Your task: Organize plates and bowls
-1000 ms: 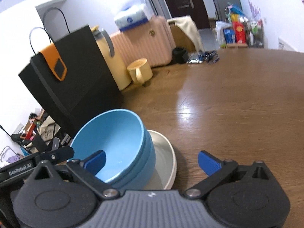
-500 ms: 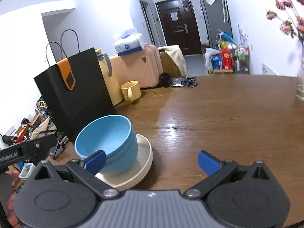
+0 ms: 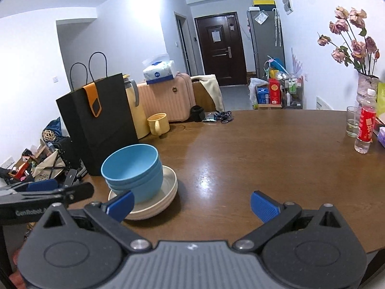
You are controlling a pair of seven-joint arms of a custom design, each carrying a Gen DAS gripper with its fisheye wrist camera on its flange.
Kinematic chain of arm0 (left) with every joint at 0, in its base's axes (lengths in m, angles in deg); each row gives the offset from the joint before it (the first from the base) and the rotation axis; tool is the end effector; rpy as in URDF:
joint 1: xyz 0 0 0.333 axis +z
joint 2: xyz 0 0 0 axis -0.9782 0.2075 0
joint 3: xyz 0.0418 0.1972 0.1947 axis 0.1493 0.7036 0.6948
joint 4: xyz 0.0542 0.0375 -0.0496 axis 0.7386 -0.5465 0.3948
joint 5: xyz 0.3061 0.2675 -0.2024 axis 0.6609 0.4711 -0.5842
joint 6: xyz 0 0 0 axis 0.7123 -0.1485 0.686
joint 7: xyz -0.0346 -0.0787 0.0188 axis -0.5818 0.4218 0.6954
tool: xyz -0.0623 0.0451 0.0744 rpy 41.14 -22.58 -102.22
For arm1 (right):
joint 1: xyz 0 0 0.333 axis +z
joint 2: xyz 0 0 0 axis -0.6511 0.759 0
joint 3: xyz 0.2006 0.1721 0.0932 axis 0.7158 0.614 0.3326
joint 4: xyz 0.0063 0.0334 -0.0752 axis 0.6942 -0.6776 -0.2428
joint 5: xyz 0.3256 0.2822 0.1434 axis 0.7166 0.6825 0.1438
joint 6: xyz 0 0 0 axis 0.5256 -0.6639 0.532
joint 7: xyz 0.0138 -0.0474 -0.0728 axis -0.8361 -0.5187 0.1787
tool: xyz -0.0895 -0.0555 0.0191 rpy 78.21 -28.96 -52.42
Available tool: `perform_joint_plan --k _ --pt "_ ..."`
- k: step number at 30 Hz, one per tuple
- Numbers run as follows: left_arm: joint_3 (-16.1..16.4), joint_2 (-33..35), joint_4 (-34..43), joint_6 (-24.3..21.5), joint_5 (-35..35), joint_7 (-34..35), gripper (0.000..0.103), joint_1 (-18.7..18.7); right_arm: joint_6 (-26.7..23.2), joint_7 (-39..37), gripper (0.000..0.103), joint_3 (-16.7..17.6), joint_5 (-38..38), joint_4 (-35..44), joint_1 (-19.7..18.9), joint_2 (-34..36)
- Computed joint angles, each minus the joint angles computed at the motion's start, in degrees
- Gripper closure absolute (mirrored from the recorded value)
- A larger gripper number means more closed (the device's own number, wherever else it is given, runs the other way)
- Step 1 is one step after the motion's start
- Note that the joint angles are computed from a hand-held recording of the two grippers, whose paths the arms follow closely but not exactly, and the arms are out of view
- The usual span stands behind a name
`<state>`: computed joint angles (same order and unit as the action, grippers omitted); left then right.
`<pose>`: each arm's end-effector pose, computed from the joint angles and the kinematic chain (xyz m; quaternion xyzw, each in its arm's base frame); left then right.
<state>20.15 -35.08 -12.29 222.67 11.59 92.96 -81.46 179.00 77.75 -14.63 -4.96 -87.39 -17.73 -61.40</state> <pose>0.6938 -0.1749 0.5190 -0.5139 0.7069 -0.4107 0.2599 0.6408 0.3077 0.5182 -0.5494 0.6754 -0.2950 0.3936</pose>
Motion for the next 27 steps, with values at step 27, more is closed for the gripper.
perform_joint_plan --k 27 --pt "2.4 -4.47 -3.95 -3.65 5.27 -5.05 0.0 -1.73 -5.8 5.3 0.0 4.19 -0.53 -6.87 -1.51 -6.13"
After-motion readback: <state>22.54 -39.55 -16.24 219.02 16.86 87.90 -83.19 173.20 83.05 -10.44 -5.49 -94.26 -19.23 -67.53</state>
